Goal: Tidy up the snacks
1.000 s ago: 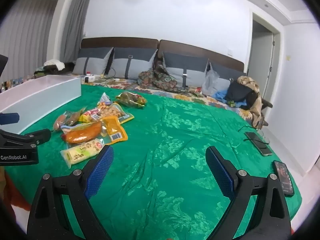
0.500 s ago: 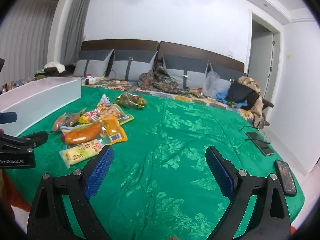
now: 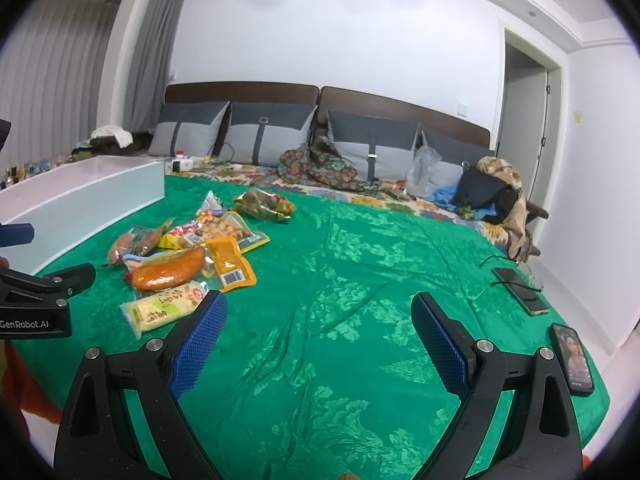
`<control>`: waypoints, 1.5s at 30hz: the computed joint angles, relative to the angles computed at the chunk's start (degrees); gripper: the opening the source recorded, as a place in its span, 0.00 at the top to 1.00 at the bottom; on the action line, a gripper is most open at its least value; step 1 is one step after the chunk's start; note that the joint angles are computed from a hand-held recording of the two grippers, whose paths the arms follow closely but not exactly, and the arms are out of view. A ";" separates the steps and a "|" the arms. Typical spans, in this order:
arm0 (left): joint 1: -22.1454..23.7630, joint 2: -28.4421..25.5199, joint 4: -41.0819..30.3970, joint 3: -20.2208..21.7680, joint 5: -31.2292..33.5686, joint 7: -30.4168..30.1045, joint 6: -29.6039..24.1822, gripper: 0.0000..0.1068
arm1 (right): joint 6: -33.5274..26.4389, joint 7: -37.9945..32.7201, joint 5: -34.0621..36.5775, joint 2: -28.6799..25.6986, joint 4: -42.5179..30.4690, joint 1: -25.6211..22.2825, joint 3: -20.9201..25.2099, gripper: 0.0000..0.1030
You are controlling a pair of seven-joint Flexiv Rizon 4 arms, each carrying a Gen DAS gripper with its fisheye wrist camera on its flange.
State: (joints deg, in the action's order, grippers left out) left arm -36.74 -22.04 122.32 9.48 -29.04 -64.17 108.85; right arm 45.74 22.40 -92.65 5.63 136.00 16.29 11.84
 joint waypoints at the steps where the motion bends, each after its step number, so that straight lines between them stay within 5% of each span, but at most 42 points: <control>1: 0.11 0.00 -0.03 -0.05 0.08 -0.02 -0.04 0.04 | 0.02 -0.01 -0.01 0.03 0.01 -0.02 0.00 0.08; 45: -0.83 -1.25 -0.17 0.69 -1.90 0.95 0.39 0.04 | 1.63 -0.37 -0.71 -1.27 -0.48 -0.09 -0.45 0.08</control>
State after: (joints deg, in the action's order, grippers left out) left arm -37.58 -23.29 122.15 10.17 -30.94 -63.21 109.25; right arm 47.37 22.03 -93.35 4.37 135.52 16.20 11.38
